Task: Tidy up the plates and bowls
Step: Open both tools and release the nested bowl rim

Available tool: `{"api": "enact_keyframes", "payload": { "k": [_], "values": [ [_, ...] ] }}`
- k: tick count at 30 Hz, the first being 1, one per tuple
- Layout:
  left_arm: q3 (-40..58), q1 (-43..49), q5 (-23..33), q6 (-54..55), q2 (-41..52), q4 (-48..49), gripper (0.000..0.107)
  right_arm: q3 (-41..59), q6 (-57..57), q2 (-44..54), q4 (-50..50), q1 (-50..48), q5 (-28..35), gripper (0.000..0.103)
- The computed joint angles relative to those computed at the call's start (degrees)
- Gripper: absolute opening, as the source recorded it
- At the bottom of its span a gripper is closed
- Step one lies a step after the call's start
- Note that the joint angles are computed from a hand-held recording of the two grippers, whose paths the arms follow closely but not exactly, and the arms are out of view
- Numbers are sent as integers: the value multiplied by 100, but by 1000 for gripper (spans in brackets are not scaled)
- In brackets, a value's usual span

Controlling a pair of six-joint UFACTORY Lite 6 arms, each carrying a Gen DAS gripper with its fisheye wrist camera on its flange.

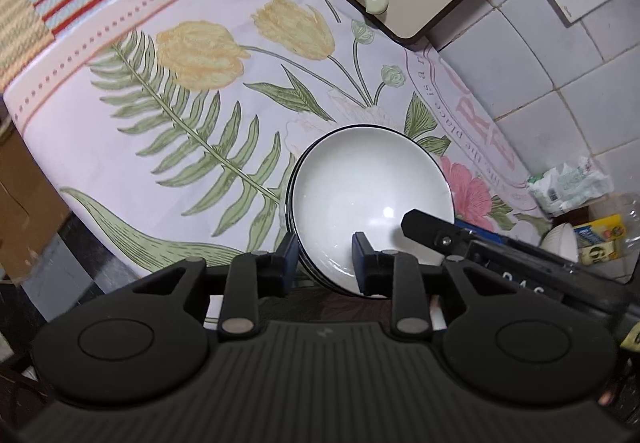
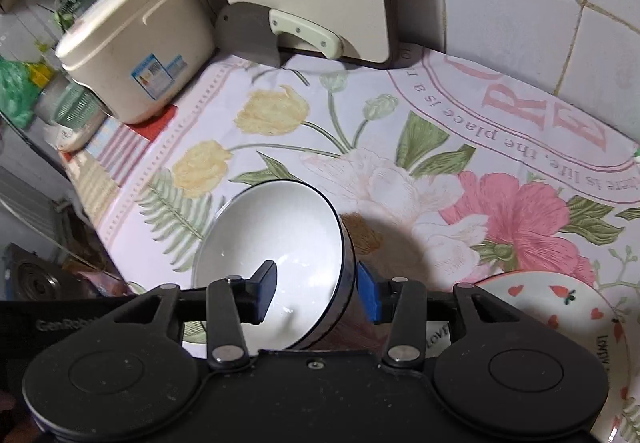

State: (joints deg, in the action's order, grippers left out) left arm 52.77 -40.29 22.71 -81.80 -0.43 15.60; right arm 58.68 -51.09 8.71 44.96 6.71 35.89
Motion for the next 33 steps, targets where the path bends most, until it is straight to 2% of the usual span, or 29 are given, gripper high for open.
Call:
{"api": "enact_keyframes", "payload": {
  "k": [1,2,5,9,12,15,16,20,24,27,33],
  "values": [
    [41,-22,55,4,0,56,25,-10,-45,14,18,0,-20,44],
    [105,-51,125,37,13,82,25,-47,-50,6,-12,11,-103,33],
    [294,-152,296,171,85,88,25,-243,-334,-85,146,-53,-344,15],
    [589,-427,621,-78,296,389,25,-543,-1417,-130,987,-346,-361,15],
    [818,-700,959,-483,397,748,25,-530,-1898,-2,1370,-573,-124,15],
    [1056,-946,1218,-845,484,1033,25,-426,-2049,150,1504,-752,206,20],
    [1170,-1041,1335,-994,545,1140,25,-416,-2020,138,1450,-790,279,25],
    [1733,-1467,1828,-1509,849,1432,26,-748,-2598,-476,1443,-1236,608,34],
    [2525,-1916,2313,-1838,1292,1549,28,-698,-2859,-956,955,-2185,1409,40],
    [3250,-2256,2710,-1935,1706,1600,28,-494,-3186,-1180,667,-3041,1947,49],
    [4987,-2848,3561,-1746,2667,1623,34,210,-3787,-1130,336,-4648,2860,58]
  ]
}}
